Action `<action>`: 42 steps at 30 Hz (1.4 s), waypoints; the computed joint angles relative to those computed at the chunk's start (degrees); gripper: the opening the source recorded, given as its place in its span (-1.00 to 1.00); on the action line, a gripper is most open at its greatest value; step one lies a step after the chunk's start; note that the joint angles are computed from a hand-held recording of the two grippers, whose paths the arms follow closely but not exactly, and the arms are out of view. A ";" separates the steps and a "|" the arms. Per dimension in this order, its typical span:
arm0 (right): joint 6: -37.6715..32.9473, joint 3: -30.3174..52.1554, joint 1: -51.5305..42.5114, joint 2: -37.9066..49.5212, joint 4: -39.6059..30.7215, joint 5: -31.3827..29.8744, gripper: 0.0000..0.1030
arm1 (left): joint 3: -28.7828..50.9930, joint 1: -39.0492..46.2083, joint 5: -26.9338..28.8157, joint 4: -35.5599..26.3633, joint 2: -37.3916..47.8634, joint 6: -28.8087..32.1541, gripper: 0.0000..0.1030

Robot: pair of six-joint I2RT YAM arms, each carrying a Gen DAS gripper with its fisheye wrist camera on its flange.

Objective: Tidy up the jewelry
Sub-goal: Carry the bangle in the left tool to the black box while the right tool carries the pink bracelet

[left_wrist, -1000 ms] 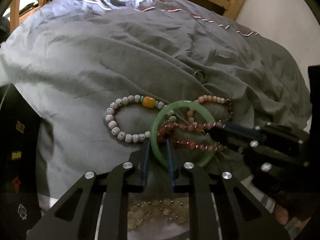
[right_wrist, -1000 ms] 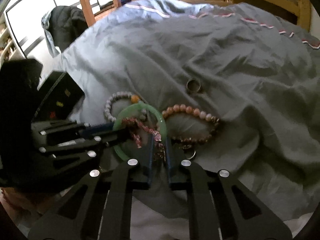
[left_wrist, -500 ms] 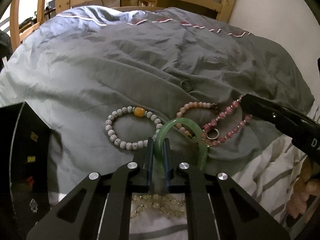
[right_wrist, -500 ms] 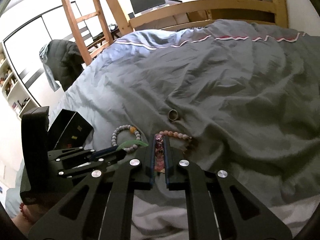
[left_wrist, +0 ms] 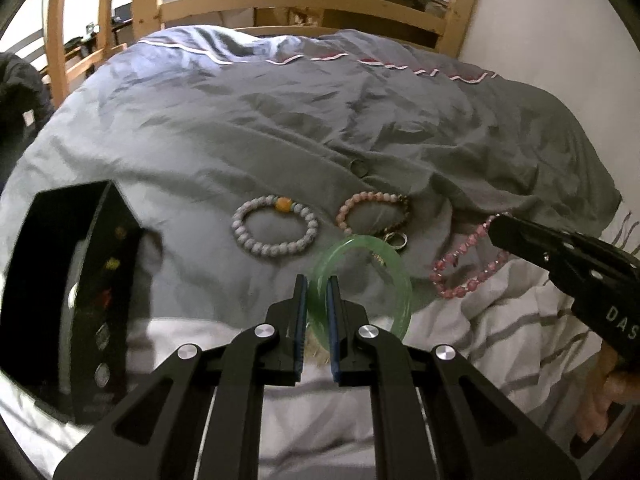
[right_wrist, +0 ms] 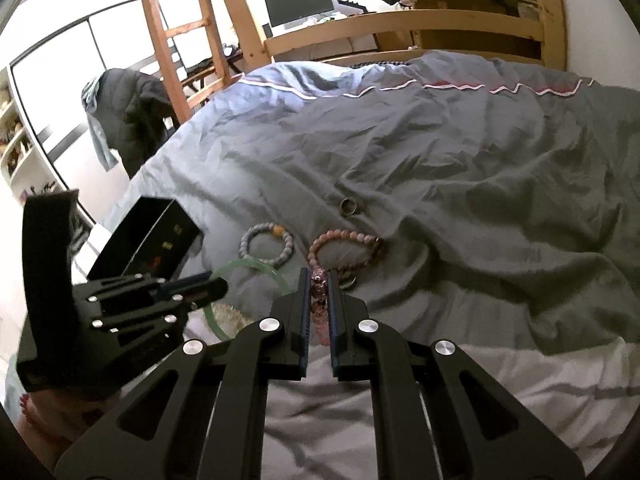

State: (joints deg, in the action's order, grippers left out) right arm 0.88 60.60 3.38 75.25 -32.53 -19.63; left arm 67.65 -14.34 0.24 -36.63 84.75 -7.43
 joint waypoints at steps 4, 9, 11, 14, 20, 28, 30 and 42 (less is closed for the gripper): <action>-0.45 0.55 1.30 -3.28 -3.38 1.93 -0.83 | -0.69 0.40 -1.53 -3.70 -3.98 0.22 -0.82; -0.87 1.27 2.49 -6.39 -7.34 3.84 -0.83 | 0.37 2.39 -2.75 -8.19 -8.14 1.94 -0.82; -0.77 1.68 2.86 -7.55 -8.77 4.50 -0.83 | 0.94 3.23 -2.91 -9.64 -9.35 2.80 -0.82; -0.59 2.88 3.83 -8.42 -10.42 5.95 -0.83 | 1.51 4.22 -3.13 -10.97 -10.67 3.84 -0.82; 0.63 5.40 7.95 -7.96 -11.78 8.94 -0.83 | 1.57 6.96 -3.45 -13.09 -12.91 6.19 -0.82; 4.37 9.37 16.80 -3.66 -11.51 13.27 -0.83 | 1.29 12.18 -2.36 -13.05 -14.68 10.24 -0.82; 5.45 11.24 19.12 -1.71 -11.52 14.28 -0.83 | 0.88 14.46 -2.65 -12.19 -14.72 11.31 -0.82; 8.24 20.06 29.12 8.44 -11.43 18.61 -0.83 | -0.42 21.98 -6.52 -7.61 -13.62 16.43 -0.82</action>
State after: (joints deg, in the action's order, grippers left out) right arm 9.11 80.66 32.51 83.69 -43.96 -1.02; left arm 67.23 7.64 -6.28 -44.23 71.13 9.00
